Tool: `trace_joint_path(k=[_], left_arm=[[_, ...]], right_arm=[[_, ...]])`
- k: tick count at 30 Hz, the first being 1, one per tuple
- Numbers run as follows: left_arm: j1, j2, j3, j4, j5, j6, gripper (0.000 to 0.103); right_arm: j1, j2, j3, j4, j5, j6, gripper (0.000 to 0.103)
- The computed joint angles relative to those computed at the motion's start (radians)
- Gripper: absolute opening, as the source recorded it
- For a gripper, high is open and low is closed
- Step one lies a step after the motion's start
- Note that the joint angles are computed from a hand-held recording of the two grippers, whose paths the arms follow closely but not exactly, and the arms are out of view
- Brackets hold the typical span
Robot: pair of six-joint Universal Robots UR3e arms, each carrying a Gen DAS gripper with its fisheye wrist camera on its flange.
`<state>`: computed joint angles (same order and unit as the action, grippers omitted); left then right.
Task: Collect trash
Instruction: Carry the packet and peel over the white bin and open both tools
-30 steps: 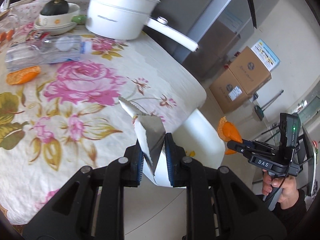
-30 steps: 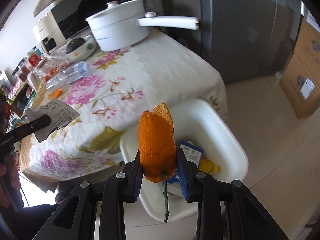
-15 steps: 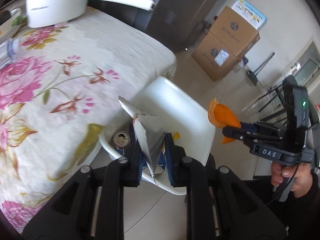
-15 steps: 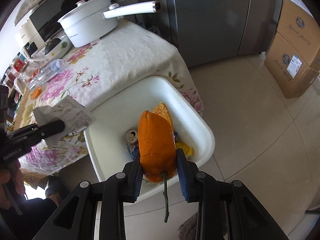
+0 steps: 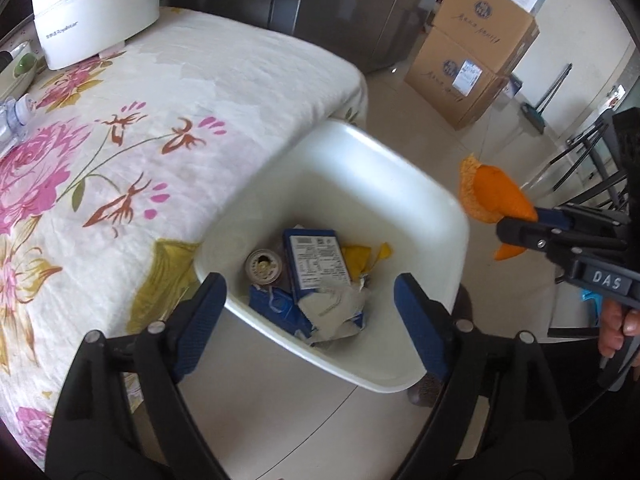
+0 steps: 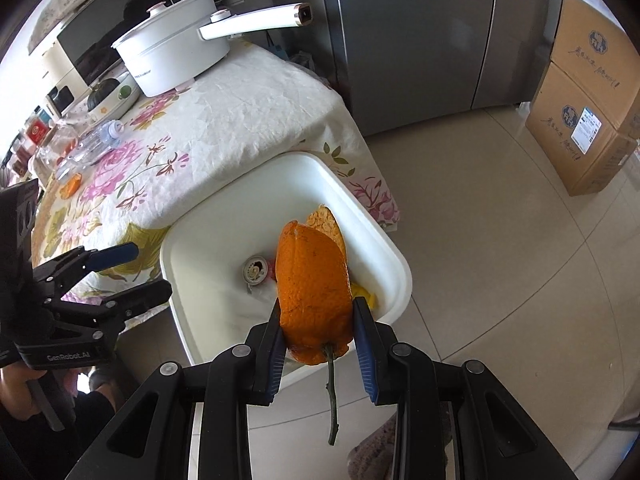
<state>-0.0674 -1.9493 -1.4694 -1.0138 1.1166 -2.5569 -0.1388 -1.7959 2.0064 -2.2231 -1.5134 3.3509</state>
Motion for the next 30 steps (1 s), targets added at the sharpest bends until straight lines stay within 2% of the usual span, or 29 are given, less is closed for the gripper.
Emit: trace_joint_path(k=[2,11,14,15,18,19,30], left_arm=[[-0.001,-0.001,-0.002,0.010,0.036,-0.001,0.093],[0.037,0.036,-0.037,0.047,0.071,0.022,0.099],[0.049,0.041,-0.042,0.060,0.080,0.021,0.100],[0.061,0.044,-0.043,0.056,0.079,0.026,0.100],[0.082,0.053,-0.058,0.069,0.082,0.021,0.101],[0.088,0.056,-0.060,0.071,0.085,0.021,0.102],[0.187,0.108,-0.101,0.085,0.079,0.052,0.102]], right_arm=[[0.001,0.001,-0.001,0.001,0.000,-0.001,0.032],[0.054,0.076,-0.074,0.005,-0.026,0.033,0.033],[0.081,0.123,-0.118,0.008,-0.047,0.052,0.036],[0.092,0.140,-0.136,0.012,-0.061,0.062,0.038],[0.107,0.173,-0.177,0.025,-0.082,0.106,0.065],[0.109,0.174,-0.180,0.018,-0.083,0.117,0.068],[0.188,0.280,-0.344,0.050,-0.090,0.183,0.074]])
